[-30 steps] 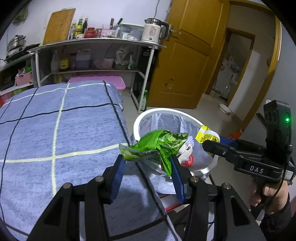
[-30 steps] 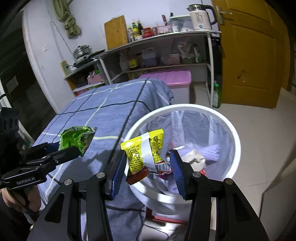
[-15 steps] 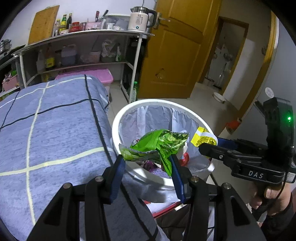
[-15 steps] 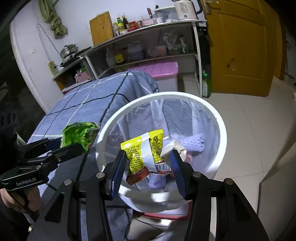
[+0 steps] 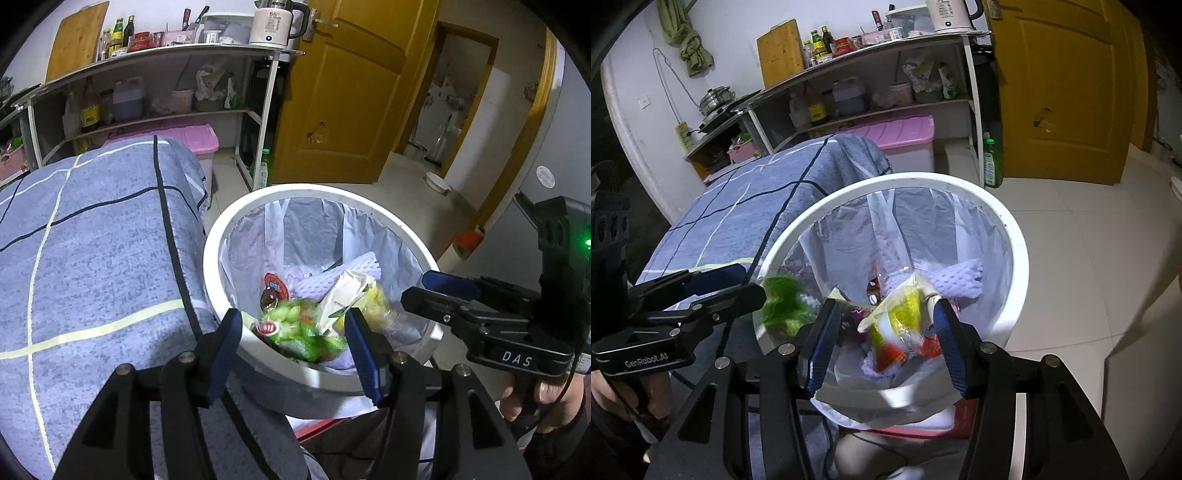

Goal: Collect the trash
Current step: 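Carry the green wrapper and yellow packet over the white bin, then open both tools to drop the wrapper and packet into the bin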

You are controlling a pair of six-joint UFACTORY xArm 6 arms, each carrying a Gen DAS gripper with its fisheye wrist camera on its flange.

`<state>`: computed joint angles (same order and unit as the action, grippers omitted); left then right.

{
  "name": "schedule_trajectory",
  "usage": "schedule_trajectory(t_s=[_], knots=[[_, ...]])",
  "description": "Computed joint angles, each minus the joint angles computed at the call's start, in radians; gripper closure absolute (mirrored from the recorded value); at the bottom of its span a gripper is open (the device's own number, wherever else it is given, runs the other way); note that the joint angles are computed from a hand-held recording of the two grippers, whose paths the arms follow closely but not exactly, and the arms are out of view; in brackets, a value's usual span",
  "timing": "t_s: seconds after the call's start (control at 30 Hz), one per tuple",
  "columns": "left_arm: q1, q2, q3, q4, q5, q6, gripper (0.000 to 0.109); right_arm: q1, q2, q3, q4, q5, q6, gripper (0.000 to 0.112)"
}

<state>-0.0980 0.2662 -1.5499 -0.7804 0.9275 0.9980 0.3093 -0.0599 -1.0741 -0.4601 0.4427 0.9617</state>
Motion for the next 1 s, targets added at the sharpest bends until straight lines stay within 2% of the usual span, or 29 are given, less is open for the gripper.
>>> schedule_trajectory(t_s=[0.37,0.73,1.0], knots=[[0.017,-0.038,0.034,-0.032,0.000,0.022,0.049,0.013,-0.020,0.002,-0.043,0.016,0.027,0.059],[0.059,-0.148,0.141,-0.085,-0.017,0.078,0.049,0.097,-0.053,-0.020,-0.164,0.080,0.121,0.059],[0.094,-0.231,0.231,-0.119,-0.061,0.121,0.049,0.163,-0.085,-0.013,-0.262,0.116,0.224,0.059]])
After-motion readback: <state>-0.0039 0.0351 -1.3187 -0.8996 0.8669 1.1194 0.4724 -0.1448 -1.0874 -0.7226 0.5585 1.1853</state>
